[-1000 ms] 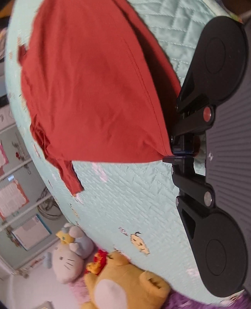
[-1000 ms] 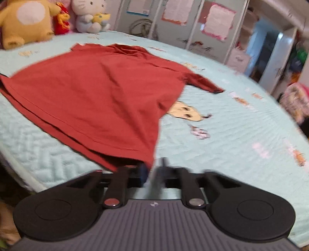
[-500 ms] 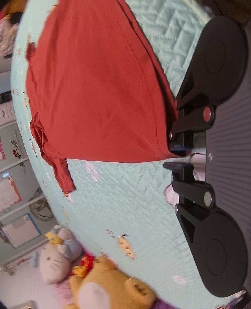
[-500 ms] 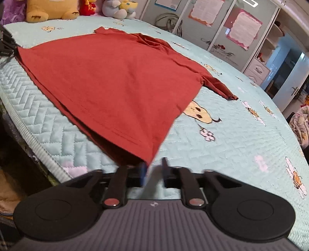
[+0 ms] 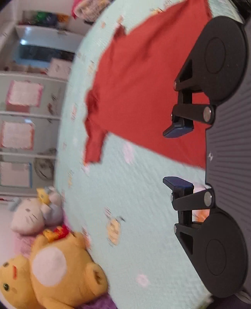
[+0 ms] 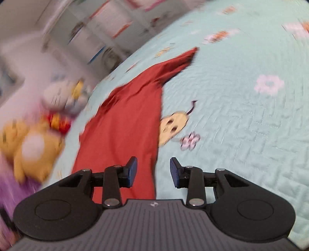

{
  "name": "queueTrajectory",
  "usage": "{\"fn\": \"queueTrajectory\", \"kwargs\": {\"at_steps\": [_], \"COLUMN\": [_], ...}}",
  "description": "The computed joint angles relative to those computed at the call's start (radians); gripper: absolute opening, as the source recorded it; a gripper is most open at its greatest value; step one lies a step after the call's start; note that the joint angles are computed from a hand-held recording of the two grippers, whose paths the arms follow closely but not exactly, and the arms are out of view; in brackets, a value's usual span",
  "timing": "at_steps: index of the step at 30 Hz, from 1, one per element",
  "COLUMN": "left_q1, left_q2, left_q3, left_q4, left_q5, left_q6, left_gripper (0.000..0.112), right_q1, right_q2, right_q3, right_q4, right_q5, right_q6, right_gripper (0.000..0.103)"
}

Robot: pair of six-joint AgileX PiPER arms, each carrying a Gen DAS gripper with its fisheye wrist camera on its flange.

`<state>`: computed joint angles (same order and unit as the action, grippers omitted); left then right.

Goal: Fold clothes

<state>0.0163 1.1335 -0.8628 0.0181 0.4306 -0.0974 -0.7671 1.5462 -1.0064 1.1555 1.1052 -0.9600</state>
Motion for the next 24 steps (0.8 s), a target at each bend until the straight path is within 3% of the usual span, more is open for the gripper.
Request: {"fn": "queueTrajectory", "kwargs": {"at_steps": [3,6,8,9,15,19,20,23,24], "left_q1": [-0.051,-0.121,-0.183,-0.222,-0.368,-0.421,-0.435,-0.450,-0.449], "left_q2": [0.053,0.195,0.315,0.375,0.760,0.998,1.037,1.058,1.051], "left_q3": [-0.046,-0.131,-0.223,-0.262,-0.590,-0.902,-0.934,-0.903,-0.886], "left_q4": [-0.160,-0.451,-0.514,-0.485,0.083,0.459,0.540,0.745,0.763], "left_q5": [-0.068,-0.090,-0.066,-0.093,-0.177,0.018,0.050,0.023,0.012], "left_q6": [0.119,0.370,0.412,0.376,-0.130,-0.530,-0.630,-0.839,-0.867], "left_gripper": [0.047,0.048,0.048,0.048,0.051,0.059,0.066,0.071,0.072], "right_q1": [0.106,0.209,0.263,0.282,0.387,0.432,0.441,0.460,0.466], "right_q2": [0.087,0.201,0.282,0.329,0.612,0.783,0.814,0.893,0.914], "right_q3": [-0.059,-0.141,-0.216,-0.268,-0.640,-0.898,-0.950,-1.096,-1.140], "right_q4": [0.033,0.058,0.090,0.104,0.128,0.126,0.116,0.060,0.029], "right_q5": [-0.101,-0.189,-0.244,-0.249,-0.286,-0.300,-0.302,-0.296,-0.297], "right_q6": [0.006,0.052,0.073,0.083,0.179,0.271,0.287,0.319,0.339], "right_gripper": [0.038,0.038,0.038,0.038,0.040,0.039,0.039,0.037,0.025]}}
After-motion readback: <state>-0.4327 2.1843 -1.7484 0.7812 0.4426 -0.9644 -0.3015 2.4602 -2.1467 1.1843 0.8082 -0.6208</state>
